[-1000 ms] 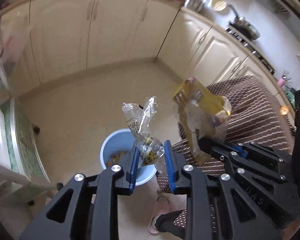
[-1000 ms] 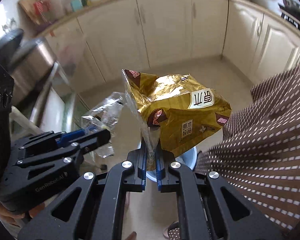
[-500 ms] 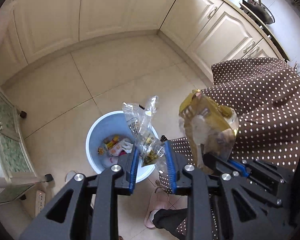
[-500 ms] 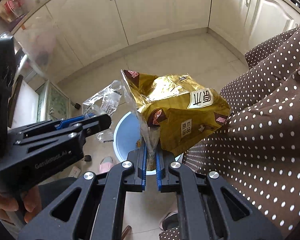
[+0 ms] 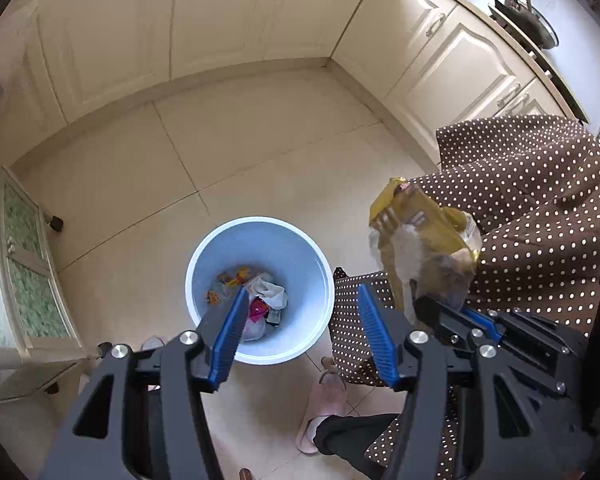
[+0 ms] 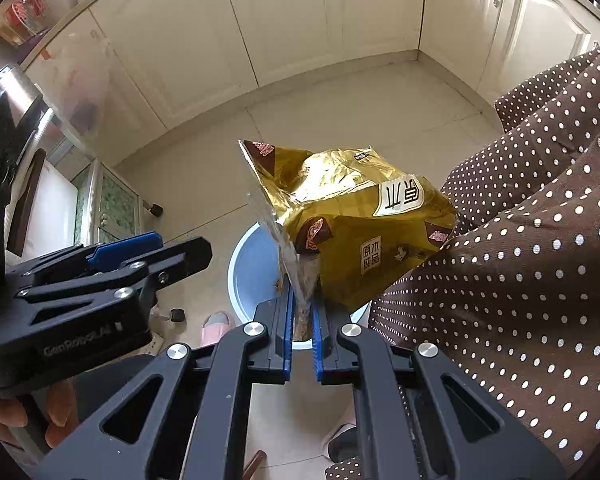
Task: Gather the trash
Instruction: 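Open both grippers over the blue bucket to drop both bags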
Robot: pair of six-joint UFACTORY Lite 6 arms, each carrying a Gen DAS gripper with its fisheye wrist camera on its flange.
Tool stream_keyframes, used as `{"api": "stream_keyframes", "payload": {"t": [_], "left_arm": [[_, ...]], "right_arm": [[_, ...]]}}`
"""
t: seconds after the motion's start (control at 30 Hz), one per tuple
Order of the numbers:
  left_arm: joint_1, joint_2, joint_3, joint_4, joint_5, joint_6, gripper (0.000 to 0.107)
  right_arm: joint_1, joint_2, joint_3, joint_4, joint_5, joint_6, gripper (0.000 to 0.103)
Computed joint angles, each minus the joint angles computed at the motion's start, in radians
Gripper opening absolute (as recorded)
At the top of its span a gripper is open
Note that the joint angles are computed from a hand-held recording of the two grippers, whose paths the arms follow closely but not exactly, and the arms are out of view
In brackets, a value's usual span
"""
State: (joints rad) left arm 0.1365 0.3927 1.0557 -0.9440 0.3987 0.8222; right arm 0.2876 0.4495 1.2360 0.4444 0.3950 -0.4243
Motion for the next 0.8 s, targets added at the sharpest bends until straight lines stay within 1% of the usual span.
{"api": "stream_keyframes", "payload": {"t": [0.2, 0.33, 0.47, 0.5, 0.57, 0.6, 0.63, 0.7, 0.8], "left_arm": [[0.021, -0.053, -0.053, 0.028, -0.037, -0.011, 0.056], [0.057, -0.067, -0.067, 0.001, -0.028, 0.026, 0.056], [0.088, -0.063, -0.058, -0.016, -0.012, 0.044, 0.056], [0.094, -0.062, -0.053, -0.019, -0.007, 0.049, 0.056], [0.097, -0.066, -0.053, -0.014, -0.010, 0.041, 0.056], [0.102, -0.066, -0.051, -0.015, -0.009, 0.037, 0.056], [0.109, -0.064, -0.045, -0.023, 0.003, 0.042, 0.056], [0.114, -0.072, -0.049, -0.032, 0.010, 0.048, 0.056], [0.102, -0.115, -0.069, -0.027, 0.016, 0.041, 0.056]], "right_arm": [[0.012, 0.020, 0.027, -0.002, 0.012, -0.013, 0.007], [0.022, 0.058, 0.069, 0.002, 0.022, -0.026, 0.007], [0.040, 0.090, 0.123, 0.003, 0.022, -0.029, 0.011], [0.040, 0.094, 0.131, 0.011, 0.020, -0.039, 0.012], [0.046, 0.107, 0.149, -0.005, 0.004, -0.023, 0.024], [0.047, 0.116, 0.161, -0.055, -0.003, 0.027, 0.032], [0.044, 0.119, 0.168, -0.063, 0.000, 0.037, 0.034], [0.041, 0.105, 0.159, -0.071, -0.002, 0.048, 0.034], [0.039, 0.044, 0.108, -0.112, -0.021, 0.077, 0.036]]}}
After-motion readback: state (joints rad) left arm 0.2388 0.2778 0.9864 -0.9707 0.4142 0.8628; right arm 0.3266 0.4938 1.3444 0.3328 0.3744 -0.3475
